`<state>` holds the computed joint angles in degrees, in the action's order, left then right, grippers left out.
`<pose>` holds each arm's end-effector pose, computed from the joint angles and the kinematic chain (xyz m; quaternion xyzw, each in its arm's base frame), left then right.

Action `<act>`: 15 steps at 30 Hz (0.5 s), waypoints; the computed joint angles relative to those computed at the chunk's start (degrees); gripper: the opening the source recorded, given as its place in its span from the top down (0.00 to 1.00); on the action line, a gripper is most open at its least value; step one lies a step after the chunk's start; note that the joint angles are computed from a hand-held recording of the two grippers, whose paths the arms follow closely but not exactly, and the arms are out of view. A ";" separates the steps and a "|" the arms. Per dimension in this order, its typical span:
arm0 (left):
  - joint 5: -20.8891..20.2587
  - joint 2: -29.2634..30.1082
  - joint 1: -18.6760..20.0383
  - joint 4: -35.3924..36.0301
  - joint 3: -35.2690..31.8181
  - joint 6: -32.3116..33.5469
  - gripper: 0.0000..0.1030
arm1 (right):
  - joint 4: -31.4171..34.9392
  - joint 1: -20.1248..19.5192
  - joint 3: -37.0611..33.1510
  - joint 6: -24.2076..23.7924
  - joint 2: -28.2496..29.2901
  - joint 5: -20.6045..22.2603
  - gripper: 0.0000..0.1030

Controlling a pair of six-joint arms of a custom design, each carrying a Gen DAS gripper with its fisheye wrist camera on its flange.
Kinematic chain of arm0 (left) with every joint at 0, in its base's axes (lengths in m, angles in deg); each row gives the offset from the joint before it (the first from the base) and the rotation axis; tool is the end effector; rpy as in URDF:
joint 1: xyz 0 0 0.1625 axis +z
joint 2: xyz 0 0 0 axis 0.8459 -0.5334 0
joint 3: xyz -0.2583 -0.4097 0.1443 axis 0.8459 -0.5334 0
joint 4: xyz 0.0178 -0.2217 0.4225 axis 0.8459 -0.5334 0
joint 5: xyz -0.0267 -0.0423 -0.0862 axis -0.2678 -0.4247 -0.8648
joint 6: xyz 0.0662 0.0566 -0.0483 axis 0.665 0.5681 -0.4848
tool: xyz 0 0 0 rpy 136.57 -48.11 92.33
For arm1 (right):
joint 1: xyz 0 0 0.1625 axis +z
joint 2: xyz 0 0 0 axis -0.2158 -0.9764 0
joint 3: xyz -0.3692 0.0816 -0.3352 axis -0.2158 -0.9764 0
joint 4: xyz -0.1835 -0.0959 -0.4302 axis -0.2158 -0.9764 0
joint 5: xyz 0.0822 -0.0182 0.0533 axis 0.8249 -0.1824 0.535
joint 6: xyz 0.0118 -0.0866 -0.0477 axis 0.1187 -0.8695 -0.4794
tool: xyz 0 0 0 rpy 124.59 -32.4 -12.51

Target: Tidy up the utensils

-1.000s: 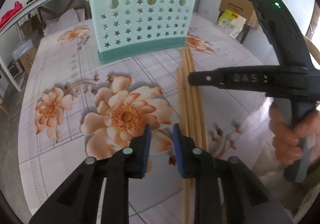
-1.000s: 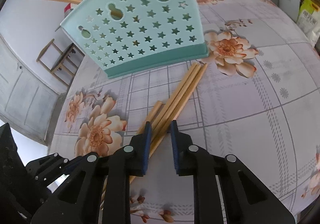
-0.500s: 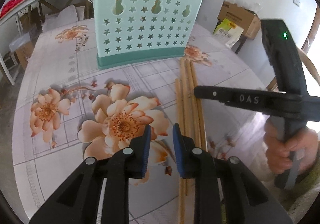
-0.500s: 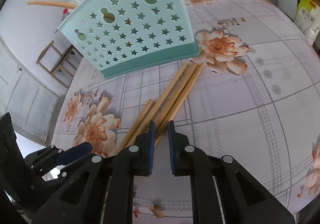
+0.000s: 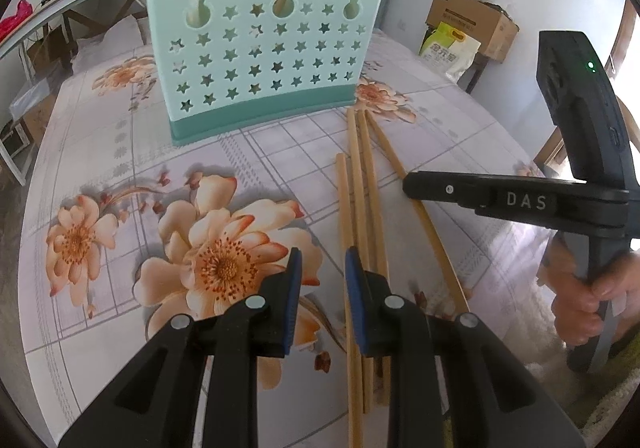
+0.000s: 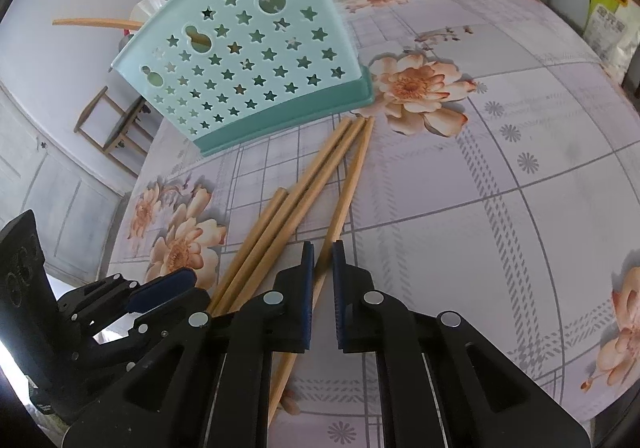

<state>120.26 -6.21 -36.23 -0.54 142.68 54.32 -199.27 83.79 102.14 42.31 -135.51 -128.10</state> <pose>-0.4022 -0.3774 -0.1115 0.1295 0.9084 -0.2811 0.2812 -0.0275 -0.4785 0.3359 0.2407 -0.9540 0.1308 0.1217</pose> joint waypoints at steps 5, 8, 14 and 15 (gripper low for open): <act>0.74 -0.02 0.26 -0.47 -0.71 2.02 0.79 | 1.75 -0.71 -0.62 0.03 -0.33 0.98 0.93; 1.18 0.45 0.65 0.03 -1.57 2.72 0.79 | 2.51 -1.07 -0.88 -0.17 -0.51 1.51 0.93; 0.30 1.73 1.27 1.86 -3.66 3.53 0.79 | 3.46 -1.43 -1.18 -0.37 -0.52 2.22 0.93; 0.22 1.91 1.49 2.27 -4.09 3.59 0.79 | 3.46 -1.47 -1.14 -0.39 -0.49 2.32 0.93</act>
<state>120.49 -4.31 -34.74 1.73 138.59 57.92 -195.82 82.32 101.00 41.92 -136.00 -125.79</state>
